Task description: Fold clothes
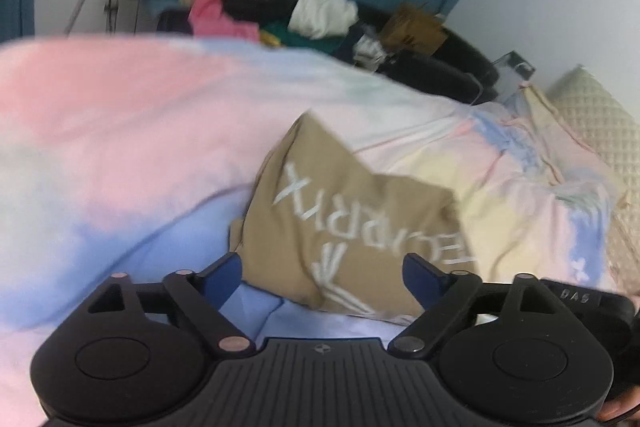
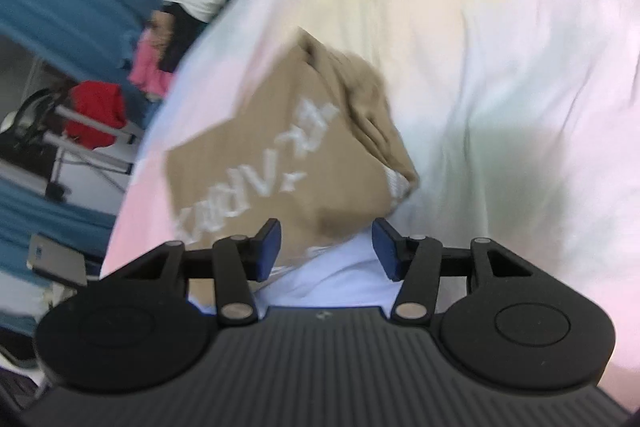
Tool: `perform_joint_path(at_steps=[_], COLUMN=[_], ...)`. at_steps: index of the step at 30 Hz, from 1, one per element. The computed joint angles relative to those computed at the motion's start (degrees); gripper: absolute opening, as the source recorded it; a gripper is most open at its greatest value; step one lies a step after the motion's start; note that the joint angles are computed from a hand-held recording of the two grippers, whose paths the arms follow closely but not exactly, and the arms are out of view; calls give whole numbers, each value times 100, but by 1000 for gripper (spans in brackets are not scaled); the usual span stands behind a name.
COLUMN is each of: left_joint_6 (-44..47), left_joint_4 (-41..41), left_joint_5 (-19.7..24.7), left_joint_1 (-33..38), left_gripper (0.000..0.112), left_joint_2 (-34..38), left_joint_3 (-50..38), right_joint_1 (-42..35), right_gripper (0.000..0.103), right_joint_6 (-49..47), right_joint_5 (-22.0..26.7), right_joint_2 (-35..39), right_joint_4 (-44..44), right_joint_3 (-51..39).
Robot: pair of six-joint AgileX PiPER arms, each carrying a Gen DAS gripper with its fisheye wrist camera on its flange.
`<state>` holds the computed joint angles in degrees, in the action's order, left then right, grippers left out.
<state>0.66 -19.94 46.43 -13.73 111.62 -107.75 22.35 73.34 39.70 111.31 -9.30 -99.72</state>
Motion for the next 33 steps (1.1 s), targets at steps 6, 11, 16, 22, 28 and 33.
perform_joint_path(at_steps=[6,11,16,22,28,33], left_joint_6=[-70,-393,-1632,-2679,-3487,-4124], left_joint_4=[437,1185,3023,4327,5188,5879], left_joint_5=[-257,-269,-531,-464,-682,-1078], left_joint_1=[-246,-602,-1359,-2089,-2438,-2428], left_gripper=[103,103,103,103,103,103], left_joint_2=[-1688,-3117,-4590,-5703,-6218,-6424], left_joint_3=[1077,1883,2954,3884,4695,5400], right_joint_1=[895,1998,3051,4198,4580,4504], right_gripper=[54,84,84,84,84,84], right_joint_6=[17,226,853,2029,2791,3315], right_joint_5=[1208,1593,1848,2271,2477,2479], right_joint_2=[-864,-1551,-2124,-2409,-2226,-1897], right_joint_4=[-1414,-3086,-4317,-5929,-6728,-6933], right_joint_3=[-382,-86,562,1435,2006,2271])
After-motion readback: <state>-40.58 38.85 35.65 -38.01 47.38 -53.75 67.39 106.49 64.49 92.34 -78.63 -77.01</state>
